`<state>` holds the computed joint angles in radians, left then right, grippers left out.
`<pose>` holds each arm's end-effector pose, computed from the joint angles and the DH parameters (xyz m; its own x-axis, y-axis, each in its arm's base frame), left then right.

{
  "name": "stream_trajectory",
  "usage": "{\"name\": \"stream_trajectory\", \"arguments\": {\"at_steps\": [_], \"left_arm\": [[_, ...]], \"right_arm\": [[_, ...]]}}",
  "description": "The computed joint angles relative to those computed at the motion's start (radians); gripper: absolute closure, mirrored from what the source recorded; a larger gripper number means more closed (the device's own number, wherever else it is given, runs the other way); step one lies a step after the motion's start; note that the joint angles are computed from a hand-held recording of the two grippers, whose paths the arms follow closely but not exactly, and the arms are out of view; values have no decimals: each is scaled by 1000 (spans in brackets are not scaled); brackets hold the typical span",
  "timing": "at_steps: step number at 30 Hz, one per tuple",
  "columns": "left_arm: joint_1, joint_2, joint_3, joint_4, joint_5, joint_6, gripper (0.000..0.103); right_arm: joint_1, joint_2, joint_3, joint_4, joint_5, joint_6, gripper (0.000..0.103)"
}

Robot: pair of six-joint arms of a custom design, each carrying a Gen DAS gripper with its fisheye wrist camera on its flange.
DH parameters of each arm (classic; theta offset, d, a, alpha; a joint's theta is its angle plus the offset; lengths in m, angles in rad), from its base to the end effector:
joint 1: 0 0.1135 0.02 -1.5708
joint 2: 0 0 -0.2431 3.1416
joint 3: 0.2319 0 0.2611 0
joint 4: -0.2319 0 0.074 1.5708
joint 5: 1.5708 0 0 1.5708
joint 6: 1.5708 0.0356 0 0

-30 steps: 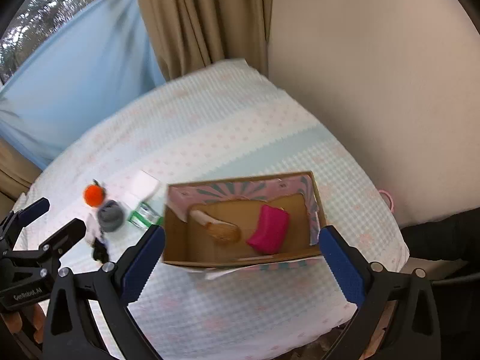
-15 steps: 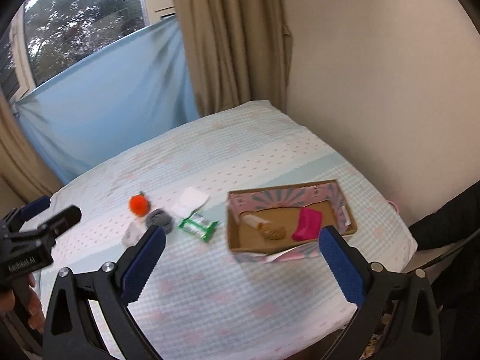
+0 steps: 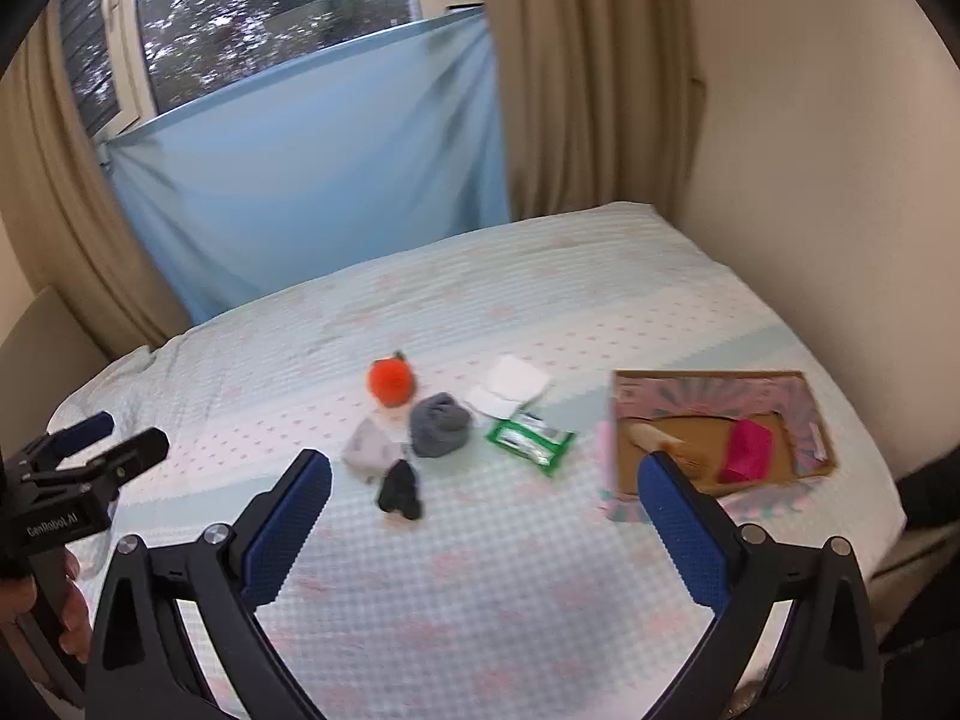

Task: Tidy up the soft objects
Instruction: 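Withdraw both tools from the box back toward the remaining items, then grasp the black sock with the left tool while the right tool grasps the grey sock roll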

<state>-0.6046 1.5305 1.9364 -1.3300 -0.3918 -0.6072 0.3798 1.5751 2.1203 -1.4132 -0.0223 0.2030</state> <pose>0.2417 -0.1505 0.4266 -0.7310 -0.1359 -0.6687 -0.0986 0.9907 -0.0935 0.2579 0.1038 0.4561 -0.7715 -0.0909 -0.6297 -0.2333 0.9612 0.1470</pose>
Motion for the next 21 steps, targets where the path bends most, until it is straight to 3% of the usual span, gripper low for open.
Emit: {"name": "stream_trajectory", "arguments": {"at_steps": [10,21], "left_arm": [[137,10,-214,188,102,14,1],[187,291,-307,472,221,-28,4]], "right_arm": [[58,234,63,156,-47,-31,1],[24,622,177,249,-148,-144,1]]}}
